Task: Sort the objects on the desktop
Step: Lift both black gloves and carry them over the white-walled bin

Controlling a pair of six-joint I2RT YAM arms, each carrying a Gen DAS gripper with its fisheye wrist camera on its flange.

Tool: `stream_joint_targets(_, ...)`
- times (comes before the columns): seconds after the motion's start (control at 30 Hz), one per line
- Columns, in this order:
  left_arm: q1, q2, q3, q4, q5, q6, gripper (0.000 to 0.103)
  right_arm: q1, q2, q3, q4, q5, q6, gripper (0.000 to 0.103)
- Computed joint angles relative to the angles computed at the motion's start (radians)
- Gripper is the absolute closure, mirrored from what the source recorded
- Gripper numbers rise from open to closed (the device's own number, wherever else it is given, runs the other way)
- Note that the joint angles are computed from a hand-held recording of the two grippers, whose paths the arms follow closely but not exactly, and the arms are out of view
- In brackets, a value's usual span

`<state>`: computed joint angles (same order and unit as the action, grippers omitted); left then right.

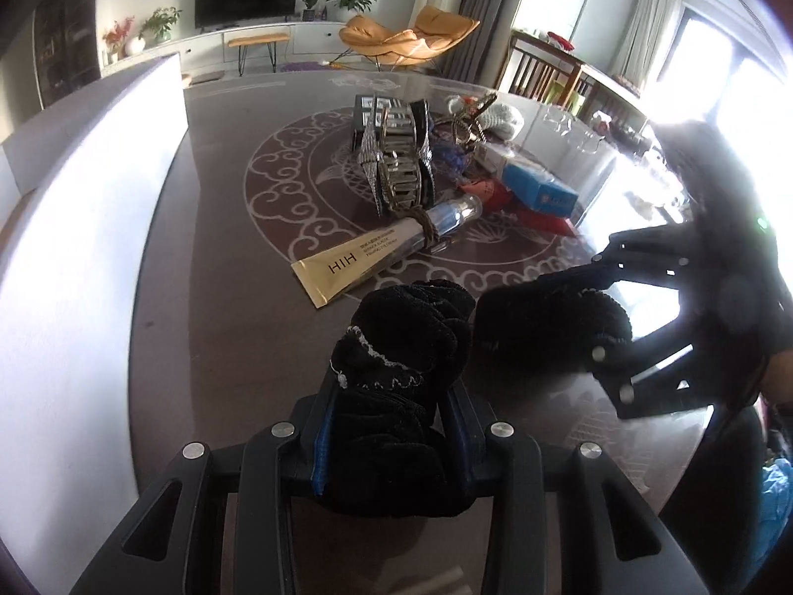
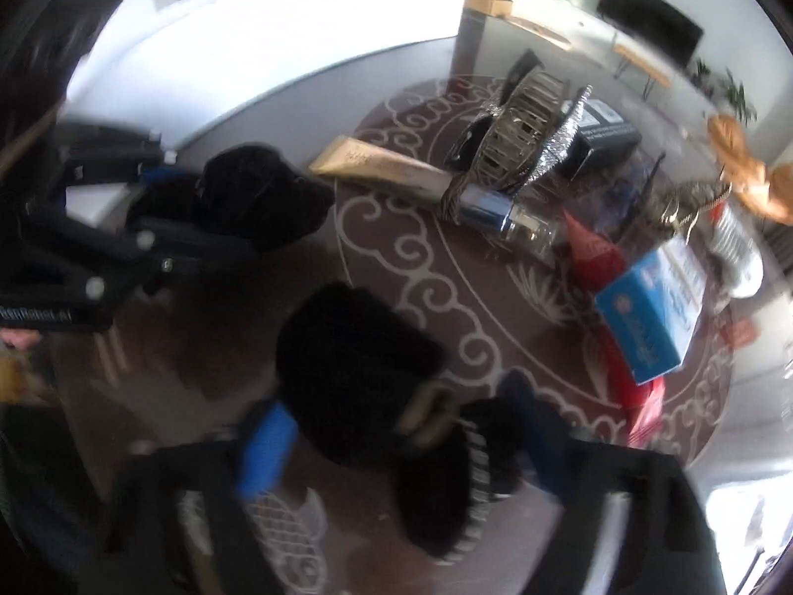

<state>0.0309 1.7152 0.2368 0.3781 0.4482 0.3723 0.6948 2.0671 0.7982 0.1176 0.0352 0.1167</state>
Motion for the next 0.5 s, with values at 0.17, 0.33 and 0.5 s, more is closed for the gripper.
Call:
stream_joint_targets(0.17,0.188,-0.29,0.002,-0.367,0.162,0.17,0.066,-0.033,-0.168,-0.125,0.026,-0.011,0.162,0.051)
stream_joint_targets(0.33,0.507,-0.368,0.18,-0.81,0.292,0.466,0.066,0.037,-0.3,-0.117,0.028,0.011,0.416,0.051)
stream_joint_targets(0.5,0.767,-0.213,0.441,-0.914,0.28,0.578,0.066,0.162,-0.15,0.21,0.01,-0.013,0.496,0.051)
